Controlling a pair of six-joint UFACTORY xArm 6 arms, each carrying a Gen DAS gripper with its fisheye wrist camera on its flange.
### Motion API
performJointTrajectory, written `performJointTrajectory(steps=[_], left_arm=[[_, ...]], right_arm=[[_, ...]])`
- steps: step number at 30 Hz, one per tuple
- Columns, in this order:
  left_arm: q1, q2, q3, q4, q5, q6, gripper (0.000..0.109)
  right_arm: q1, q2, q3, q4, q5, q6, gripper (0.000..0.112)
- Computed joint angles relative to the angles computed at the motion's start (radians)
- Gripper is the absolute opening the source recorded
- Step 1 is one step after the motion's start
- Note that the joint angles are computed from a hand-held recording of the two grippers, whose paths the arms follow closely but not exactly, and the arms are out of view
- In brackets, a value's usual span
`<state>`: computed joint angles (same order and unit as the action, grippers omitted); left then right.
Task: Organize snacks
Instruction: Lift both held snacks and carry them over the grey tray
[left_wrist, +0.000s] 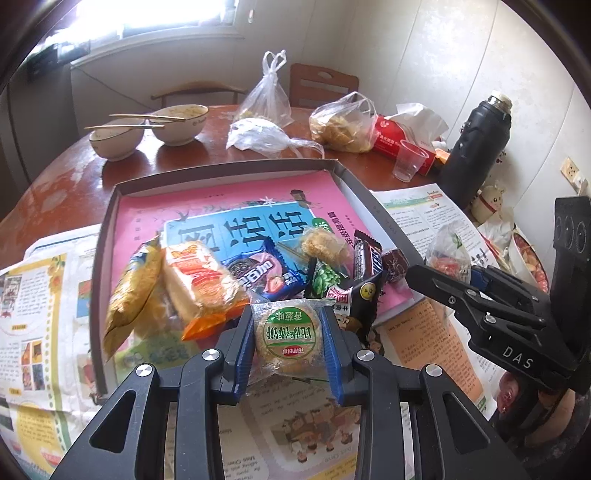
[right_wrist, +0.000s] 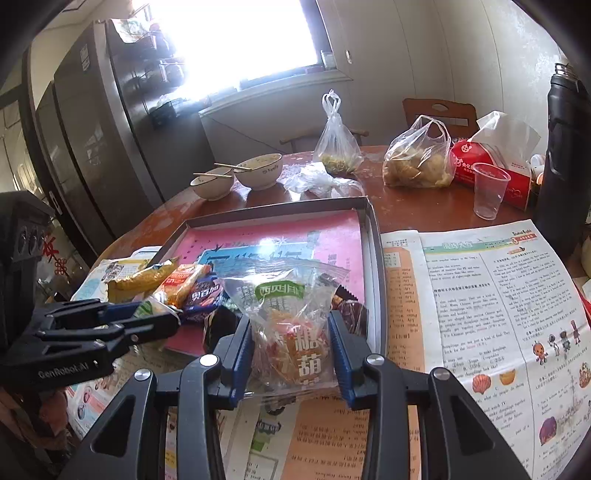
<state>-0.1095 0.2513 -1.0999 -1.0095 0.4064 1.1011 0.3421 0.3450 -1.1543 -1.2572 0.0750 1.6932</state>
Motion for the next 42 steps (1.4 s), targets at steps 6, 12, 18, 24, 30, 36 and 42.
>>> performJointTrajectory(steps=[6,12,18,24,30,36,42], left_arm=[[-0.005,0.034,-0.036,0.024,0.013,-0.019,0.034],[-0.005,0.059,-0.067,0.051,0.028,-0.038,0.034],[-0.003,0.082,-0.090,0.065,0.043,-0.047,0.034],[0.001,0.101,-0.108,0.066,0.054,-0.043,0.034],[0.006,0.112,-0.122,0.068,0.063,-0.037,0.034],[0.003,0.120,-0.131,0.072,0.058,-0.031,0.034],[0.003,0.122,-0.134,0.074,0.056,-0.032,0.035]], right_arm=[[-0.013,0.019,-0.020,0.037,-0.006,-0.034,0.039],[-0.023,0.038,-0.040,0.084,-0.016,-0.079,0.039],[-0.017,0.060,-0.063,0.171,-0.011,-0.166,0.039],[-0.014,0.076,-0.080,0.246,-0.005,-0.238,0.039],[-0.005,0.097,-0.095,0.336,-0.003,-0.325,0.039],[0.009,0.125,-0.113,0.461,-0.002,-0.445,0.039],[0.022,0.150,-0.121,0.630,-0.011,-0.604,0.040]])
